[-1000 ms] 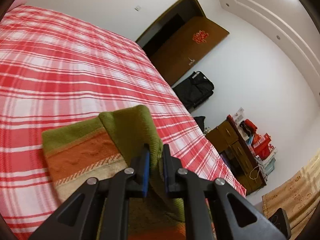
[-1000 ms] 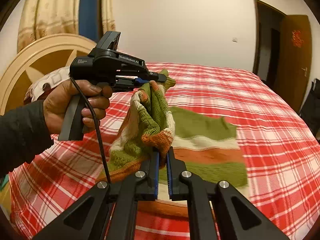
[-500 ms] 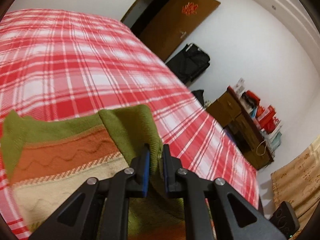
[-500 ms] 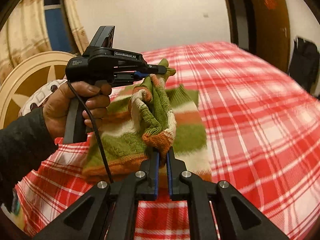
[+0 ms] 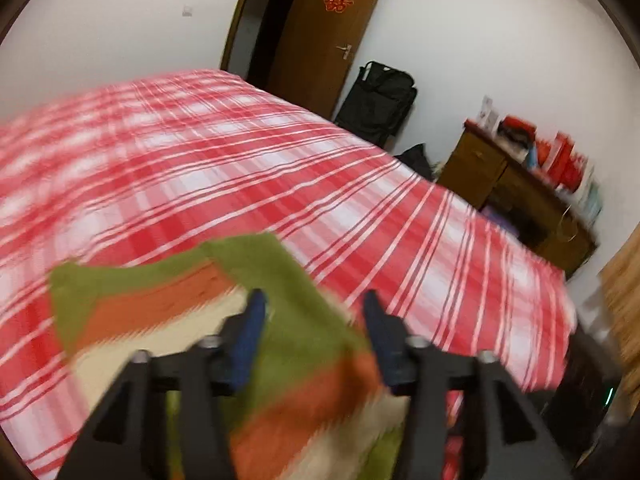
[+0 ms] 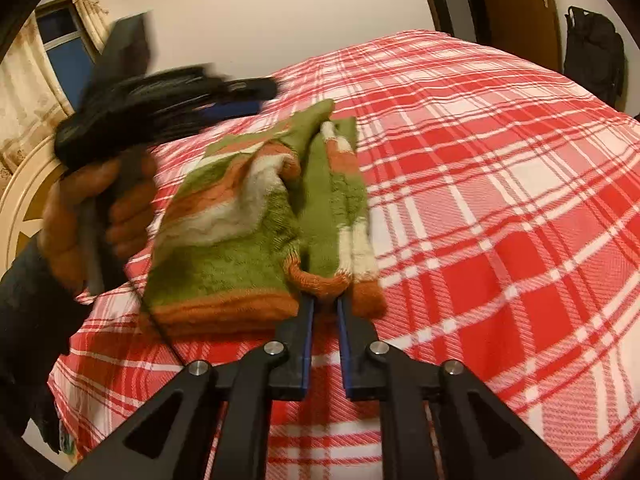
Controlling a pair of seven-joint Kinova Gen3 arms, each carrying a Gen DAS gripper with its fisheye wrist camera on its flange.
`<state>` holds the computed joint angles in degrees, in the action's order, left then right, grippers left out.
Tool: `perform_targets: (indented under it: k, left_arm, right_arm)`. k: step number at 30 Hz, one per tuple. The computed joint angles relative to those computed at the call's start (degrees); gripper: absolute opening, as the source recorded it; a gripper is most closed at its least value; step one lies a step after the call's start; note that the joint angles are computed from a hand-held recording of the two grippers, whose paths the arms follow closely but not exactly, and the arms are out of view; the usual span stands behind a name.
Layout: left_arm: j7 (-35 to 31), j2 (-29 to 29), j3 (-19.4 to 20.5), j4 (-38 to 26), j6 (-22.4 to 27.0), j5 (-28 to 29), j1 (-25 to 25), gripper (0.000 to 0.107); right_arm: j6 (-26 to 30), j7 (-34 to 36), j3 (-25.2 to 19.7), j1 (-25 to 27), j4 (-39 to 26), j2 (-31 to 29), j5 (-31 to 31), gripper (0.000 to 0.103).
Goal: Fold small clothes
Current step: 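Fold the lifted edge over the sweater with both grippers and release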
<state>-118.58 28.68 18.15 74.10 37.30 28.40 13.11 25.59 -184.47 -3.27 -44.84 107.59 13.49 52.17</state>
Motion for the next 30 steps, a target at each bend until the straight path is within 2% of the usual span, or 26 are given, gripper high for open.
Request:
perform_targets:
  k: [3, 4, 6, 7, 8, 10, 12, 13, 14, 15, 16, 18, 20, 22, 25, 27, 28, 30]
  left_arm:
    - [-2.48, -5.22, -1.48, 7.96, -3.68, -0.05, -0.99, 0.060]
    - [-3.20, -6.96, -2.51, 10.62, -5.00, 0.06, -0.75, 0.064]
    - [-5.29, -9.61, -2.32, 15.93, -8.56, 1.40, -1.96, 0.070]
    - [-6.08, -10.77, -2.05, 18.42, -9.73, 2.23, -2.82, 0.071]
    - [-7.44, -10.96, -0.91, 19.86, -10.80, 3.95, -4.07, 0.071]
    - [-7.46, -11.18, 1.73, 22.24, -10.85, 4.85, -6.66, 0.073]
    - [-8.12, -11.75, 0.90, 24.91, -13.46, 5.91, -5.40, 0.075]
    - [-9.21, -12.12, 1.26, 26.50, -15.79, 5.95, -5.10, 0.078]
    - [-9.51, -12.31, 1.35, 27.44, -17.34, 5.47, -4.64, 0.080]
    - [-9.31, -12.31, 1.21, 28.02, -18.17, 4.60, -4.05, 0.081]
    - [-9.36, -12.35, 1.45, 28.31, -18.46, 4.12, -4.10, 0.082]
    - [-10.09, -12.54, 2.38, 29.22, -20.01, 3.37, -4.24, 0.086]
    - [-12.14, -12.44, 4.66, 29.68, -20.84, 4.49, -6.21, 0.091]
    - [-12.19, -12.04, 5.62, 29.18, -19.97, 4.96, -7.45, 0.098]
    - [-6.74, -11.24, 1.21, 27.71, -18.04, 2.63, -4.23, 0.100]
    - [-3.67, -10.36, 0.13, 26.50, -16.01, 1.94, -3.97, 0.101]
    - [-2.91, -9.90, 0.25, 26.03, -14.88, 2.22, -4.44, 0.101]
    - [-2.30, -8.63, 0.34, 24.55, -12.36, 2.53, -5.08, 0.101]
  right_arm:
    - [6.69, -5.96, 3.90, -6.52, 0.15, -0.92, 4.93, 0.012]
    - [9.02, -6.94, 4.11, -7.66, -0.37, -1.13, 6.07, 0.013]
    - [11.27, -6.10, 2.10, -6.75, -2.03, -1.42, 7.62, 0.014]
    - [11.37, -4.28, 0.01, -4.70, -3.84, -0.85, 8.08, 0.025]
    - [10.58, -1.95, -2.29, -2.05, -5.27, -0.42, 7.60, 0.046]
    - [7.24, 2.71, -6.00, 3.26, -8.78, 1.00, 5.31, 0.063]
    - [6.81, 7.37, -10.49, 8.57, -13.51, 4.21, 1.98, 0.063]
    - [7.99, 9.70, -13.14, 11.10, -16.17, 6.17, 0.22, 0.058]
    - [10.10, 12.03, -15.17, 13.24, -18.82, 8.18, -1.65, 0.039]
    - [12.43, 14.36, -16.26, 14.33, -21.21, 9.80, -3.98, 0.032]
    - [14.76, 16.69, -16.28, 14.80, -23.11, 11.74, -6.31, 0.032]
    - [18.95, 20.26, -14.16, 13.47, -25.80, 13.58, -10.96, 0.032]
    - [20.94, 22.16, -9.00, 9.01, -25.96, 13.40, -13.01, 0.038]
    - [22.65, 23.63, -6.15, 6.57, -26.24, 12.90, -14.95, 0.038]
    - [26.57, 23.67, -3.17, 2.70, -27.84, 12.61, -13.38, 0.038]
    - [27.45, 21.74, -0.28, -0.78, -28.73, 12.64, -9.48, 0.040]
    - [26.49, 20.55, -0.43, -1.01, -28.70, 12.26, -7.26, 0.040]
    - [22.27, 20.65, -3.42, 1.71, -29.11, 11.86, -5.30, 0.040]
